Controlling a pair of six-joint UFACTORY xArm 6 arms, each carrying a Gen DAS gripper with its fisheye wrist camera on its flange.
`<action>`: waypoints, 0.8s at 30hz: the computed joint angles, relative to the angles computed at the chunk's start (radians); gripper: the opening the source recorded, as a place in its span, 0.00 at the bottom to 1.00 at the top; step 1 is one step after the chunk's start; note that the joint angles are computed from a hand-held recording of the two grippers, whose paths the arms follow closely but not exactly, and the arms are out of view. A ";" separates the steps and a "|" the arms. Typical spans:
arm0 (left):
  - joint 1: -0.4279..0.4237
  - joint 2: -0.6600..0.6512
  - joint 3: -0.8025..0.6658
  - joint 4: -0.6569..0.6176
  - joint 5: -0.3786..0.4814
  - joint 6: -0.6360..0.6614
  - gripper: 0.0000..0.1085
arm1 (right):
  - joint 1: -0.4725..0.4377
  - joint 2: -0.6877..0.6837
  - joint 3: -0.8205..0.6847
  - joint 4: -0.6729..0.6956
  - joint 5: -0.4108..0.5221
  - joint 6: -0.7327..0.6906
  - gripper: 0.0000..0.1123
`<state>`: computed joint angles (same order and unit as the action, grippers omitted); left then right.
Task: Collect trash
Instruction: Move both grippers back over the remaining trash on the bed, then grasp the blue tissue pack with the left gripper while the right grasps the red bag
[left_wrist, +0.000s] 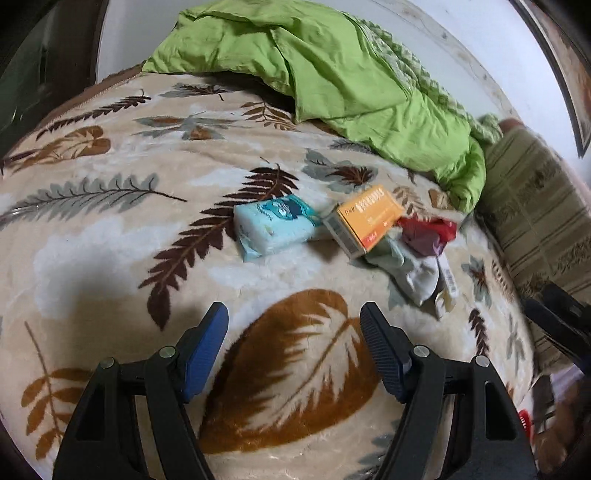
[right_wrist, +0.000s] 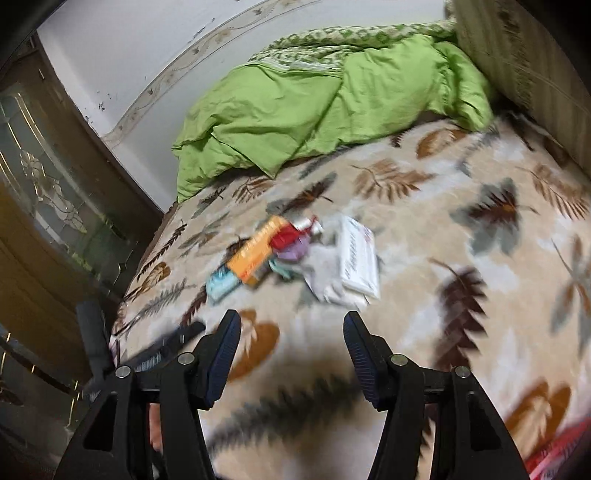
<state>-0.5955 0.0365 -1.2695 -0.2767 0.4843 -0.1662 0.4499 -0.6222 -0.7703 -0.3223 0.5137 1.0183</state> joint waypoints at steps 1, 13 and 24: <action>0.003 -0.002 0.002 0.017 -0.010 -0.011 0.67 | -0.007 0.036 -0.024 -0.003 -0.001 -0.010 0.58; 0.042 0.164 -0.203 0.054 0.017 0.009 0.68 | -0.076 0.423 -0.289 -0.036 0.016 -0.104 0.33; 0.064 0.412 -0.502 -0.124 0.101 0.179 0.68 | -0.036 0.151 -0.020 -0.157 -0.165 0.150 0.32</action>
<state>-0.5315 0.4480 -1.7710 -0.4006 0.5854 0.0127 0.4134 -0.4710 -0.7900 -0.4797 0.3491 1.1686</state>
